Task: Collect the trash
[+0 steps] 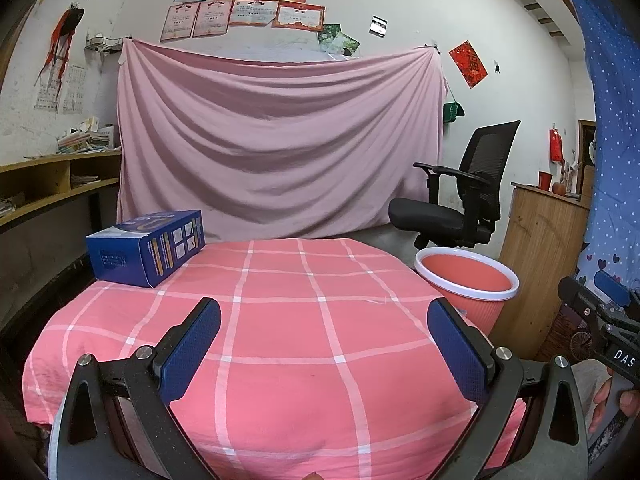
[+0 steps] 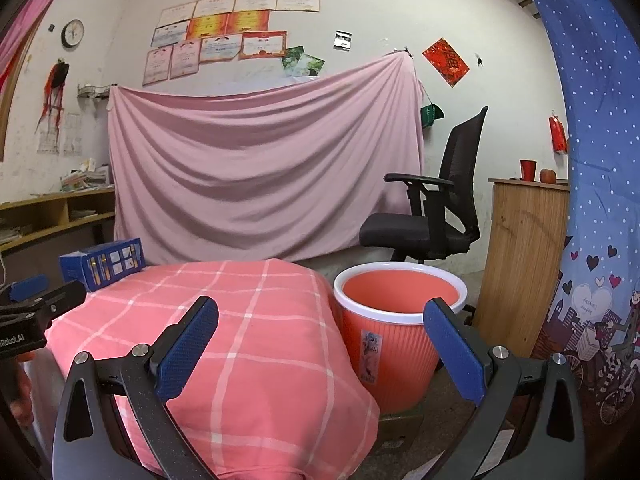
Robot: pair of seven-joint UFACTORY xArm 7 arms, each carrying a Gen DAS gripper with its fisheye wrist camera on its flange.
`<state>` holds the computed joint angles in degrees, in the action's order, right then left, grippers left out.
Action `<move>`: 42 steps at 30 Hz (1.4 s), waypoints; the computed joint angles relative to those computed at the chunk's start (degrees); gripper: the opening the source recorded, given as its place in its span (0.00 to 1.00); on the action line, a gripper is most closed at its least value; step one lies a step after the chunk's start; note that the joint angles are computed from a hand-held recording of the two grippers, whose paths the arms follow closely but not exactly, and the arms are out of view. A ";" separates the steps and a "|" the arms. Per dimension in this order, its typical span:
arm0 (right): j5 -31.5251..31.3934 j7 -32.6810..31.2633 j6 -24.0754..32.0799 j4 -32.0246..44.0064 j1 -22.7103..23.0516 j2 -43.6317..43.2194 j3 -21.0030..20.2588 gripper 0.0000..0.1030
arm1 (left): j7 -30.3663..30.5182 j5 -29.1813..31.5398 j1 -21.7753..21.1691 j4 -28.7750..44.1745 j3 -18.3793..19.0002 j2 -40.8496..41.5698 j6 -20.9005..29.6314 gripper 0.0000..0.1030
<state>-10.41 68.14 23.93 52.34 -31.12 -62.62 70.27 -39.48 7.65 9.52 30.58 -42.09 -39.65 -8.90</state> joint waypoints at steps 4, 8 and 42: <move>0.08 -0.14 0.04 0.09 -0.07 0.11 0.00 1.00 | -0.03 0.10 0.09 0.01 -0.05 -0.03 -0.01 0.98; 0.15 -0.15 0.04 0.13 -0.13 0.11 0.03 1.00 | -0.04 0.17 0.05 0.00 0.00 -0.01 0.01 0.98; 0.66 -0.36 0.37 0.52 -0.35 0.08 0.31 1.00 | 0.86 -0.06 -0.53 -0.40 0.88 0.18 -0.29 0.98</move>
